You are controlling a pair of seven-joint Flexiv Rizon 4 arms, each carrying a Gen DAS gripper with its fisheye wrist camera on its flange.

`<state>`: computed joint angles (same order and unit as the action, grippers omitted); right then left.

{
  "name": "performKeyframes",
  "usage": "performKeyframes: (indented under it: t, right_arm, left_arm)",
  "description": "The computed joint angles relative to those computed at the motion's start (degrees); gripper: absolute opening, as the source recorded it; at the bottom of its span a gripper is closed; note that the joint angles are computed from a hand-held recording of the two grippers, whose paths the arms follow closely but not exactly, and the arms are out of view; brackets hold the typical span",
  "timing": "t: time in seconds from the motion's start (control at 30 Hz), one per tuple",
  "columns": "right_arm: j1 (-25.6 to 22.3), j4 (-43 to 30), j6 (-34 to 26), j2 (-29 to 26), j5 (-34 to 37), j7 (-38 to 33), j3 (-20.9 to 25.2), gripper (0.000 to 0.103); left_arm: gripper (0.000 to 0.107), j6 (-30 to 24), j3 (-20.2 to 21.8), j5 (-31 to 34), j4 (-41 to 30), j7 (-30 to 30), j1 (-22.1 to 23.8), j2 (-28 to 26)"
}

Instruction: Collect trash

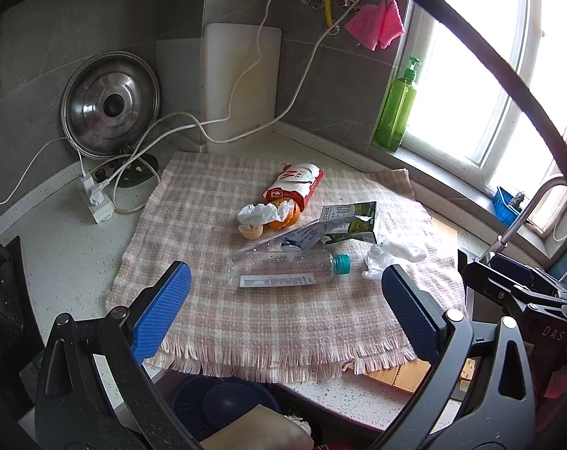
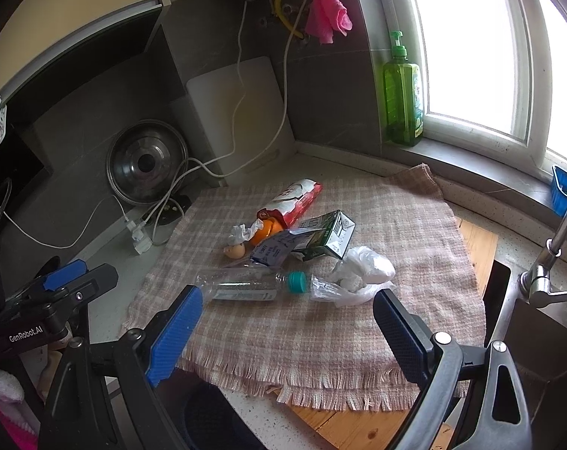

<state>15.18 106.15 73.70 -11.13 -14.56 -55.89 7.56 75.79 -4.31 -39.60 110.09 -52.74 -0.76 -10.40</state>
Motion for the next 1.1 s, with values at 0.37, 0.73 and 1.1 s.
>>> performKeyframes:
  t: [0.37,0.73,1.1]
  right_arm:
    - [0.04,-0.24,-0.23,-0.18,0.43,-0.47,0.11,0.094]
    - [-0.85,-1.28,-1.99,-1.22,2.75,-3.0,0.56,0.094]
    - [-4.43,-5.44,-7.51,-5.05,11.98,-8.26,1.44,0.093]
  left_arm:
    - [0.103,-0.01,0.04,-0.18,0.37,-0.03,-0.01,-0.06]
    - [0.103,-1.62,0.48,0.57,-1.36,-2.08,1.56,-2.18]
    - [0.103,-9.23,1.57,2.21,-4.64,-7.23,4.8,-6.55]
